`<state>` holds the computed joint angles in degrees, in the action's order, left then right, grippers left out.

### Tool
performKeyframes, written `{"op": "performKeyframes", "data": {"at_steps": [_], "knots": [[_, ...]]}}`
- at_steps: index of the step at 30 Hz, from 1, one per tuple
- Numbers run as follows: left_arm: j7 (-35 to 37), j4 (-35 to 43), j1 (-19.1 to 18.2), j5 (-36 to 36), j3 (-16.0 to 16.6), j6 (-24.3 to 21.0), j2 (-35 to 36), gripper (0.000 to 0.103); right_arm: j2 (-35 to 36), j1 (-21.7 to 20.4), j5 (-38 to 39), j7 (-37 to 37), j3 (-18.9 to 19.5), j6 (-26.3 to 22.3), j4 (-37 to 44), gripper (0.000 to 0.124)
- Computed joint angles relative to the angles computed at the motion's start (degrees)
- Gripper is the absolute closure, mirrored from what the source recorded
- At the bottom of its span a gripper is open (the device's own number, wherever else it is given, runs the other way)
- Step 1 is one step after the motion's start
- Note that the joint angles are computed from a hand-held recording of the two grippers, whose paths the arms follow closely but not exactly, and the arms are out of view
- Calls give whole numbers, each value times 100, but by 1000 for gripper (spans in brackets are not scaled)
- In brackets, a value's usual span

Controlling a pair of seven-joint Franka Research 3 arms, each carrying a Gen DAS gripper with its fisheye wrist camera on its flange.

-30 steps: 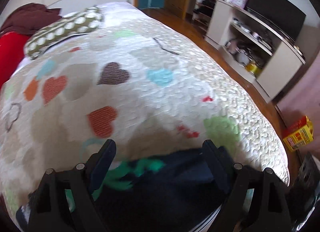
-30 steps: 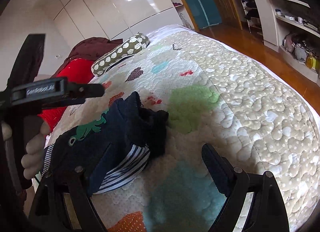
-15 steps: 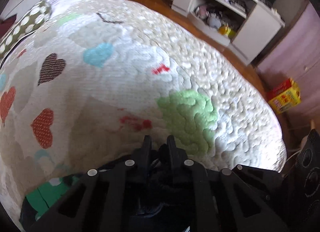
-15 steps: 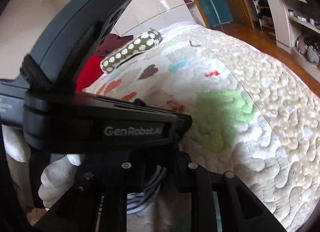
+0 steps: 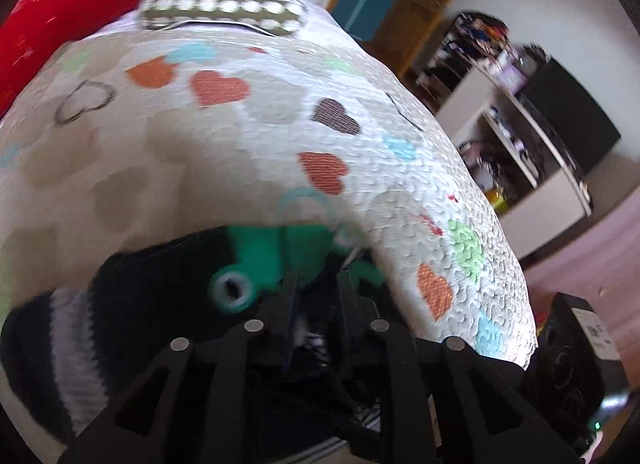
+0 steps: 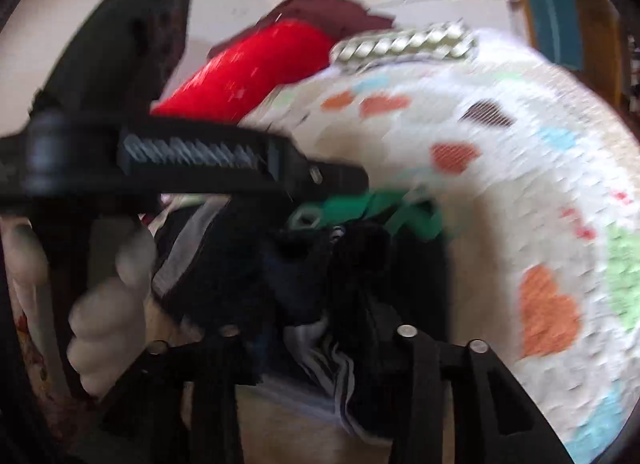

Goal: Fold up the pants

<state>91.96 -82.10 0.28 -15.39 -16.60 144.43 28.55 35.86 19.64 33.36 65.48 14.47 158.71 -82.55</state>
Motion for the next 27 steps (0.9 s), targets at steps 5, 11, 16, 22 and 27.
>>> {"op": "performKeyframes", "data": {"at_steps": [5,11,16,22,27], "knots": [[222,-1935,409,-710,-19,1381,-1266,55,-651,-292,455,-615,274,225,-629,75],[-429,-3097,257,-571,389,2029,-1956,53,-475,572,-799,1085,-907,250,-115,96],[-1170,-3834,114,124,756,2435,-2466,53,688,655,-1477,1742,-828,-929,1559,98],[-1606,-4258,143,466,992,2591,-2751,53,1224,856,-1832,2000,-832,-1277,2145,97],[-1654,-4446,155,452,1087,2758,-2837,52,398,540,-1384,1720,-533,-398,1132,95]]}}
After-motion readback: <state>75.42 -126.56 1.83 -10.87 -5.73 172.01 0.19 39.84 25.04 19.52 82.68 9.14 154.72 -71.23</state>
